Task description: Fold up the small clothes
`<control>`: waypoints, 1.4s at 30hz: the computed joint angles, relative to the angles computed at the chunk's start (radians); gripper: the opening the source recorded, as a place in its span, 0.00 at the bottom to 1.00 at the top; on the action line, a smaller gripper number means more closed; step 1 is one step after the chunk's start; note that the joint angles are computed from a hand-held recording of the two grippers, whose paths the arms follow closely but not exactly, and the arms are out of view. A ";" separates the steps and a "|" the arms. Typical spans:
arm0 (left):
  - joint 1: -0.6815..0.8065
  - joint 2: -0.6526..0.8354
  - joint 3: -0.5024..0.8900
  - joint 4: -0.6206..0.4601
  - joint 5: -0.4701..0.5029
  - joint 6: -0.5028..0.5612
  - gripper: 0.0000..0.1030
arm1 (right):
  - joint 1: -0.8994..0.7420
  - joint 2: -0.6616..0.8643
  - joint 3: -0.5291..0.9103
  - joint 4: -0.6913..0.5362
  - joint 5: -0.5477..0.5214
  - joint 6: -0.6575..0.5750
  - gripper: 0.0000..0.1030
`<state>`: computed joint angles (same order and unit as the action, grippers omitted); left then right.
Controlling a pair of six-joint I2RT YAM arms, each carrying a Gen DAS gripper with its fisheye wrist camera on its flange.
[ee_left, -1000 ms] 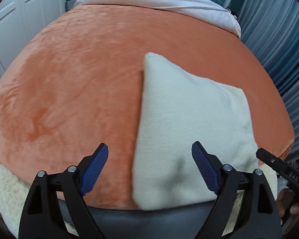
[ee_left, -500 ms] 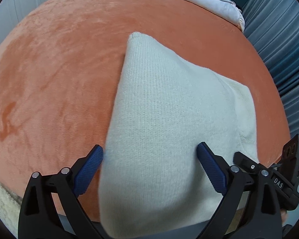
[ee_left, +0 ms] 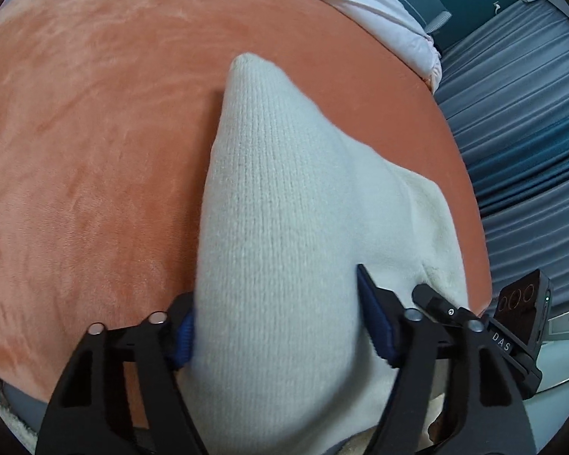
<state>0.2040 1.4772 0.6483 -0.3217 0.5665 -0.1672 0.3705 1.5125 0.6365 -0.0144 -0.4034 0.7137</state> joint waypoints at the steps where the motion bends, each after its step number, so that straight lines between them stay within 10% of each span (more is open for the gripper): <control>1: 0.000 -0.028 0.010 -0.038 0.018 -0.002 0.60 | -0.005 -0.044 0.005 -0.039 0.004 -0.009 0.35; 5: -0.027 -0.123 0.030 -0.151 0.071 -0.007 0.59 | -0.083 -0.231 -0.011 -0.196 -0.018 -0.060 0.35; 9: -0.145 -0.173 -0.018 -0.040 0.077 -0.110 0.59 | -0.195 -0.360 -0.065 -0.269 -0.026 -0.127 0.35; 16: -0.281 0.000 -0.081 0.202 -0.074 -0.213 0.60 | -0.227 -0.106 -0.144 -0.073 0.008 -0.119 0.36; 30: -0.209 -0.434 0.369 -0.293 -0.038 0.005 0.25 | -0.089 -0.575 0.253 -0.427 0.149 -0.169 0.34; 35: -0.157 -0.398 0.532 -0.395 -0.128 0.045 0.53 | 0.039 -0.404 0.417 -0.546 0.361 -0.245 0.33; 42: -0.013 -0.283 0.321 -0.430 -0.085 0.126 0.57 | -0.332 -0.319 0.178 -0.542 0.167 -0.292 0.31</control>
